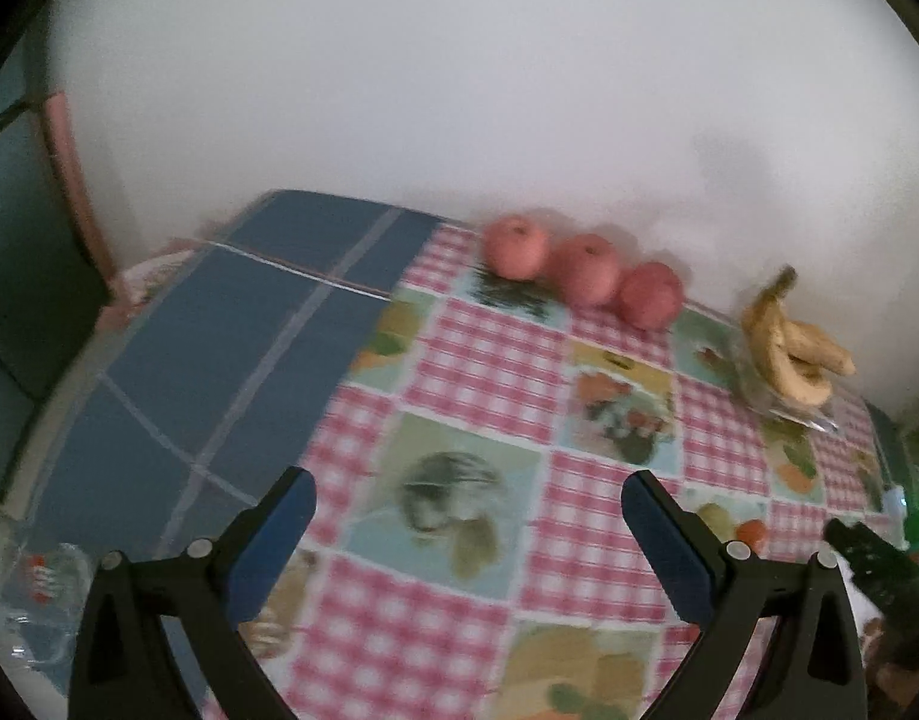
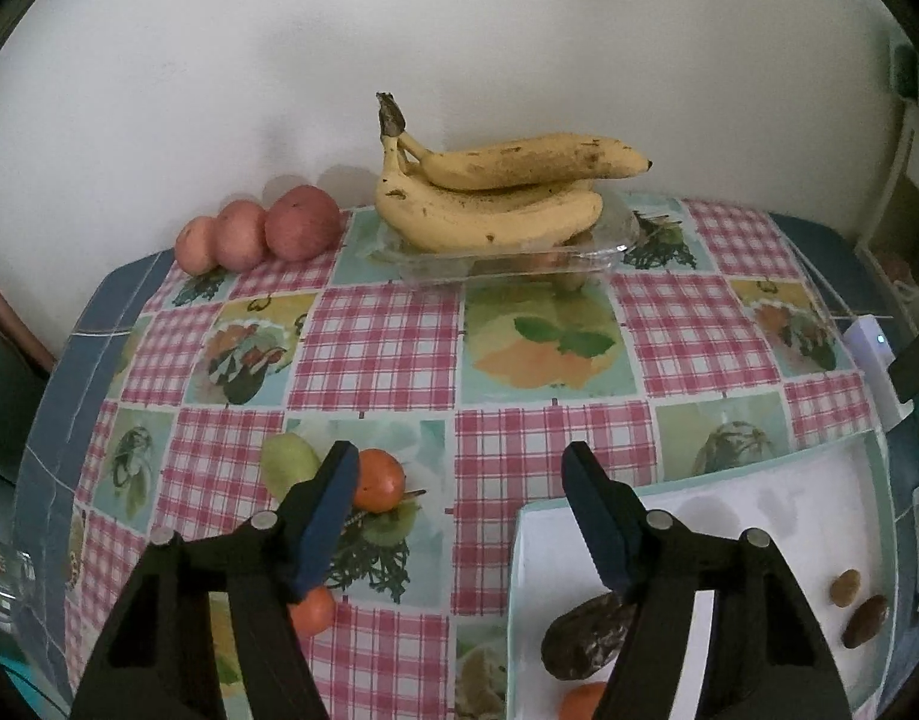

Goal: Organize fruits
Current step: 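Move both open tools back toward the green pear and mandarins, then grasp an orange mandarin with the right tool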

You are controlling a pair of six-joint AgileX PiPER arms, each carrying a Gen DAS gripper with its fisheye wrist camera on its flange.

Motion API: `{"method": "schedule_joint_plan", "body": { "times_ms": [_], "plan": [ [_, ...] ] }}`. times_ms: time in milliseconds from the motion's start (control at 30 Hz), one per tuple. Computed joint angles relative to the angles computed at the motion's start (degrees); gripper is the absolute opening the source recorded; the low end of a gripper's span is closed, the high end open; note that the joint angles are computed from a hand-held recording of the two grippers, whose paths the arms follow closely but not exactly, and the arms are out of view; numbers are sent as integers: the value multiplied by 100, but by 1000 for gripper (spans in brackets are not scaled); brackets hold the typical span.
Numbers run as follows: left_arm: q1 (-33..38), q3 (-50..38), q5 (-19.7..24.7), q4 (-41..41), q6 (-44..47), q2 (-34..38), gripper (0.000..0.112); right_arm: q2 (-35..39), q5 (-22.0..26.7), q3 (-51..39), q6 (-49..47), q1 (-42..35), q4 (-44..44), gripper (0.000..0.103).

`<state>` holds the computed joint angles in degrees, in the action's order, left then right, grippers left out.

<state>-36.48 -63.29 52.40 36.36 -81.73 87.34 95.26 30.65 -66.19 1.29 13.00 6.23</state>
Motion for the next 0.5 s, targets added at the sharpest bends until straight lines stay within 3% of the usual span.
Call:
{"method": "schedule_joint_plan", "body": {
  "times_ms": [133,267,500],
  "plan": [
    [-61,-578,-482,-134,93,840,102,170,-55,8,-350,86,311,61],
    [-30,-1019,-1022,-534,179,1648,94,462,-7,-45,-636,113,580,52],
    [56,-1012,-1427,-488,-499,2135,94,816,-36,-41,-1396,22,1323,49]
  ]
}}
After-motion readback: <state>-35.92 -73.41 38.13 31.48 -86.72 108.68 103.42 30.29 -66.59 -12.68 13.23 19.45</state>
